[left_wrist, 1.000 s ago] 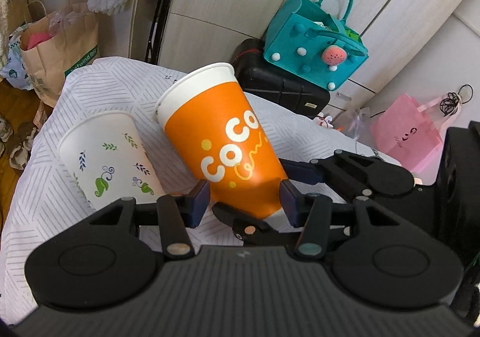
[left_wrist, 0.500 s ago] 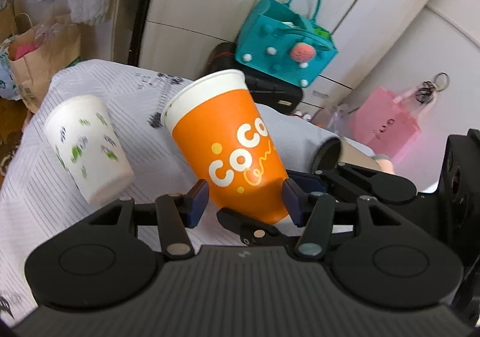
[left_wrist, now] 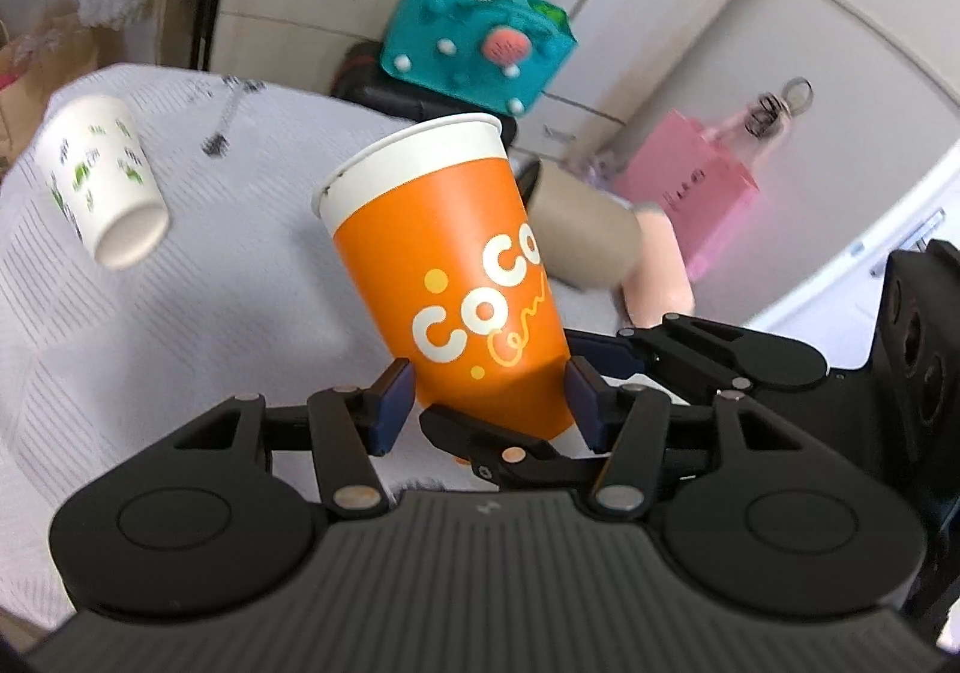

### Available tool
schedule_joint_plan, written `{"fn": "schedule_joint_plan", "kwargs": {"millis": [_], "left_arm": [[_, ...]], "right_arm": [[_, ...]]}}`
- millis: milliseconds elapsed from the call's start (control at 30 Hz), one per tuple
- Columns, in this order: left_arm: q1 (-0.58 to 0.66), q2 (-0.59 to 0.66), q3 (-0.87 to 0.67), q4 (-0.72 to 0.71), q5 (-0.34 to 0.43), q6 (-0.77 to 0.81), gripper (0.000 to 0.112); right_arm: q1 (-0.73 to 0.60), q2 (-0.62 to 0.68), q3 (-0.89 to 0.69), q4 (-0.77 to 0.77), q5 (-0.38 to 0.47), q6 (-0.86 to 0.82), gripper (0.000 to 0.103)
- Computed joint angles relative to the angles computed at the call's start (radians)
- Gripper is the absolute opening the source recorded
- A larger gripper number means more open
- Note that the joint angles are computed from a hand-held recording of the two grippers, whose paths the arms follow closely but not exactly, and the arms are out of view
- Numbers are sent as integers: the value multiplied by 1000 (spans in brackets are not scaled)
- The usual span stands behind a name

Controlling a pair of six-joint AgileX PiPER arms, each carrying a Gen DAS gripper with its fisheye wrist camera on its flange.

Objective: Flip cup upright
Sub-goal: 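Lift the orange cup with the left tool and rotate it rim-up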

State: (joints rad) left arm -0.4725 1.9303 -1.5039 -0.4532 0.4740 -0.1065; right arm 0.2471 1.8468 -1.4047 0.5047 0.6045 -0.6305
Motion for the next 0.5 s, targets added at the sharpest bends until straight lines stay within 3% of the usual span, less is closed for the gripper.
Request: {"fn": "schedule_joint_plan", "kwargs": {"millis": [233, 500], "left_arm": [[-16, -27, 67, -63, 39, 81, 53], [9, 33, 30, -174, 121, 169, 52]], "right_arm": [[3, -64, 118, -16, 8, 89, 71], [-6, -60, 154, -28, 48, 195, 71]]}}
